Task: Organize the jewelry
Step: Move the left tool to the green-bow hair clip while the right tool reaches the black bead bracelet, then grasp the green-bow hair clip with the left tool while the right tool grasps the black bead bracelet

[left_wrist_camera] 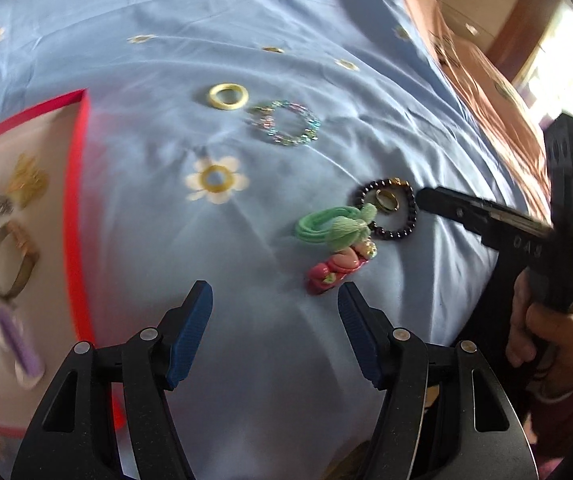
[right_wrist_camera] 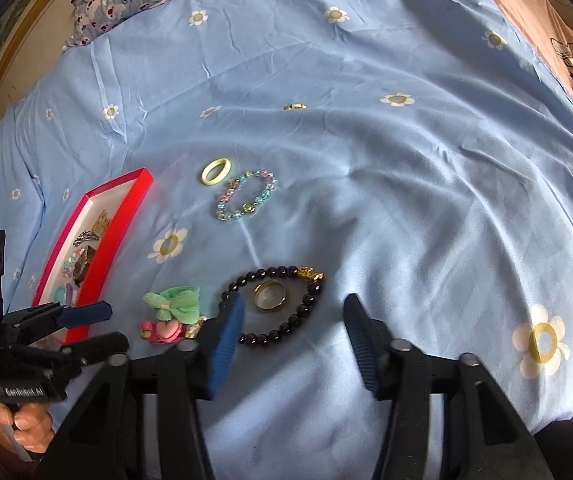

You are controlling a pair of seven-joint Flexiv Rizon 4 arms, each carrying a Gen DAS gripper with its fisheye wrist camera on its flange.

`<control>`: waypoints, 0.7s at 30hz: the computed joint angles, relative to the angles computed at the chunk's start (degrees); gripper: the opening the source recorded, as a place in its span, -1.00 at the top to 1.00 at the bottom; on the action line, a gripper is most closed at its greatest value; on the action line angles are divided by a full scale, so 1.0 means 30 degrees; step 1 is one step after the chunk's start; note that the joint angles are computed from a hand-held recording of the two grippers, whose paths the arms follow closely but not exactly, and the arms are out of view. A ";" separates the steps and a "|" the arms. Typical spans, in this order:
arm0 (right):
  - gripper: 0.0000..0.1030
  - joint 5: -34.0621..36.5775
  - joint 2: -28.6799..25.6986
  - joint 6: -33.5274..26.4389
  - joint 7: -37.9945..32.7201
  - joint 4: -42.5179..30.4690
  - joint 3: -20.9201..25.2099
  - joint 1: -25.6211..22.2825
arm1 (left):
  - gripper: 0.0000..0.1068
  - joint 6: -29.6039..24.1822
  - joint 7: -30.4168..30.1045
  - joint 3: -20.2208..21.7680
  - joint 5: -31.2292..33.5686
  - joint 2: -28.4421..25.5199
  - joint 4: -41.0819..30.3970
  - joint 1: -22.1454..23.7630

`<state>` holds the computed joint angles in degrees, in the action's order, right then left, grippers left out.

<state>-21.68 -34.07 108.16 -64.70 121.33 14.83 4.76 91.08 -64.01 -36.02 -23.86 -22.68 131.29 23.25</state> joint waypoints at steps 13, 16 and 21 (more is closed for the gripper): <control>0.58 0.0420 -0.0420 -0.1905 -0.0706 -0.0943 -0.1274 0.1546 | 0.06 -0.0565 0.1720 0.2331 0.0863 -0.1509 -0.2121 -0.3129; 0.59 0.1138 -0.0362 -0.1476 -0.1211 -0.0831 -0.2393 0.2815 | 0.52 -0.0320 0.2053 0.2107 0.0957 -0.1737 -0.2166 -0.3079; 0.85 0.1513 -0.0474 -0.1371 -0.1489 -0.0997 -0.1467 0.1928 | 0.71 -0.0229 0.2150 0.0629 0.0814 -0.1792 -0.1817 -0.1710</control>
